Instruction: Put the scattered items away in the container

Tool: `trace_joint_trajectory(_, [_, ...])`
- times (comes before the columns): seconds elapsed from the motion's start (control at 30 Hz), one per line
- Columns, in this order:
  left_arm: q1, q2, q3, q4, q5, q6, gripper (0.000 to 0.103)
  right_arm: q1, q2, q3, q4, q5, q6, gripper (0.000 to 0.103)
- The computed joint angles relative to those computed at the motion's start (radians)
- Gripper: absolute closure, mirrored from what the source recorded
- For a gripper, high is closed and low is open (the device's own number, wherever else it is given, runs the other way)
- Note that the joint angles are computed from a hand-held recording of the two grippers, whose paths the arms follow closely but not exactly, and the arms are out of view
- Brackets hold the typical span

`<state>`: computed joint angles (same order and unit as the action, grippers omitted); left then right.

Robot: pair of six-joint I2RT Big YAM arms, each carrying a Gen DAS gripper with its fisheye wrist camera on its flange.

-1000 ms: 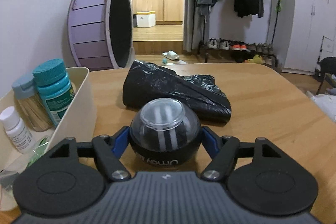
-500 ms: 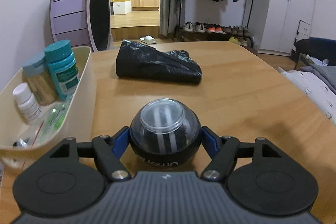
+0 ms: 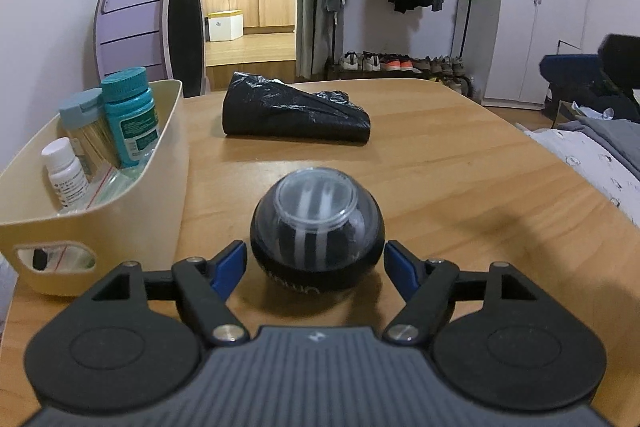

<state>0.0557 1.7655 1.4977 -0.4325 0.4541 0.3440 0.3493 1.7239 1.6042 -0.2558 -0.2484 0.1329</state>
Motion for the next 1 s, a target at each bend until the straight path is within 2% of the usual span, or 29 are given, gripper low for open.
trace_joint_trajectory(0.23, [0.006,0.003,-0.009,0.036,0.018,-0.031,0.029,0.010,0.003,0.008,-0.034,-0.021,-0.030,0.000])
trace_joint_trajectory(0.5, [0.013,0.008,-0.005,0.041,0.046,-0.039,0.033,0.013,0.004,0.009,-0.047,-0.022,-0.034,0.000])
trace_joint_trajectory(0.57, [0.012,0.006,0.003,0.018,0.041,-0.025,0.033,0.014,0.003,0.009,-0.051,-0.023,-0.038,0.000])
trace_joint_trajectory(0.77, [0.009,0.016,0.072,-0.113,-0.003,0.069,0.033,0.012,0.003,0.012,-0.060,-0.028,-0.043,0.000])
trace_joint_trajectory(0.97, [0.002,-0.005,0.097,-0.161,-0.046,0.162,0.035,0.009,0.000,0.010,-0.058,-0.033,-0.042,0.000])
trace_joint_trajectory(1.0, [0.002,-0.013,0.095,-0.153,-0.037,0.170,0.038,0.009,0.000,0.009,-0.059,-0.033,-0.043,0.000])
